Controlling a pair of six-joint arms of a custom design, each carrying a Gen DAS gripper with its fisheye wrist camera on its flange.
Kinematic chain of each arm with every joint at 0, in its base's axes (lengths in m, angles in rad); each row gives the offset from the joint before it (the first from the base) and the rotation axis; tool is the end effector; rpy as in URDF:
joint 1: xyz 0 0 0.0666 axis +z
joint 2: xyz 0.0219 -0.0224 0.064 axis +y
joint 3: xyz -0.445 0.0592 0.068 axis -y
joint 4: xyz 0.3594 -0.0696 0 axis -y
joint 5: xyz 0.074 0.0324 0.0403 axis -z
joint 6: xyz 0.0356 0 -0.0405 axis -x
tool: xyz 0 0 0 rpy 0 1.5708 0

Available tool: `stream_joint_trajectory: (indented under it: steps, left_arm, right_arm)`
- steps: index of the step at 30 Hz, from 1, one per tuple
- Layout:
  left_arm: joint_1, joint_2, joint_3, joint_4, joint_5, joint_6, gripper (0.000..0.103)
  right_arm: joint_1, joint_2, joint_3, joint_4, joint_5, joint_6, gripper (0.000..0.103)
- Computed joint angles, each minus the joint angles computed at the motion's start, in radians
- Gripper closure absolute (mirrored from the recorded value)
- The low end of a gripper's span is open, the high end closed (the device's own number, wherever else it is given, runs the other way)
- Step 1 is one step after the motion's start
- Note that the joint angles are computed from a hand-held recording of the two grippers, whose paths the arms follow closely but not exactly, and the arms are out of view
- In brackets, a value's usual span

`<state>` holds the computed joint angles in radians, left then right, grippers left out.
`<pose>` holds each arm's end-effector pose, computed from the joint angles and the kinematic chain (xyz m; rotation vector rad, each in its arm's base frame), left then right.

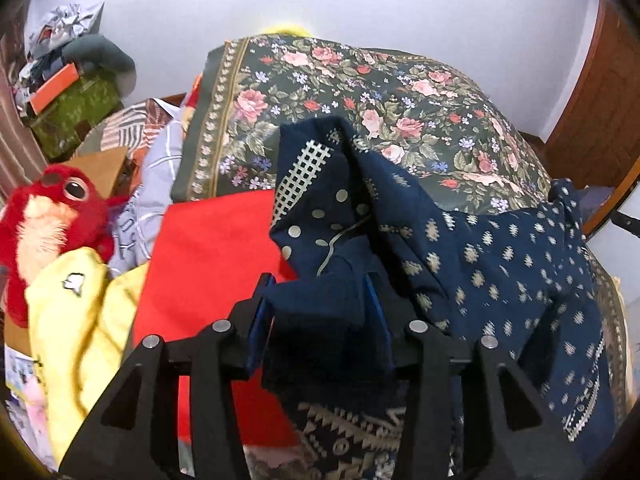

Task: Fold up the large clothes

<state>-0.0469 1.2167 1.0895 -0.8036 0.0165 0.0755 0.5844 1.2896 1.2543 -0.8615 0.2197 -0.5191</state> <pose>0.3527 -0.0175 0.4380 -0.0289 2.5027 -0.0713 0.3303 0.2087 0.4792 0.0146 2.4504 0.2197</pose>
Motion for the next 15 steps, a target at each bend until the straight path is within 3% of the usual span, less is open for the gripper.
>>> stream_joint_trajectory:
  steps: [4, 5, 7, 8, 9, 11, 15]
  left_arm:
    - [-0.007, -0.068, 0.016, -0.044, -0.004, 0.011, 0.051]
    - [-0.013, -0.086, 0.019, -0.053, -0.007, 0.012, 0.05]
    - [-0.032, -0.132, 0.028, -0.081, -0.015, 0.005, 0.042]
    - [-0.043, -0.151, 0.034, -0.095, -0.024, 0.003, 0.04]
    - [-0.055, -0.173, 0.039, -0.11, -0.031, -0.002, 0.038]
    - [-0.078, -0.216, 0.048, -0.14, -0.033, -0.011, 0.037]
    - [-0.135, -0.3, 0.067, -0.202, -0.048, -0.009, 0.015]
  right_arm:
    - [0.088, -0.044, 0.026, -0.046, 0.059, -0.006, 0.094]
    - [0.114, -0.054, 0.037, -0.066, 0.075, -0.011, 0.086]
    - [0.159, -0.073, 0.052, -0.087, 0.1, -0.024, 0.059]
    - [0.187, -0.086, 0.057, -0.094, 0.127, -0.035, 0.04]
    - [0.211, -0.096, 0.058, -0.094, 0.155, -0.044, 0.032]
    - [0.271, -0.122, 0.069, -0.108, 0.216, -0.066, 0.028]
    - [0.339, -0.153, 0.095, -0.165, 0.243, -0.125, 0.018]
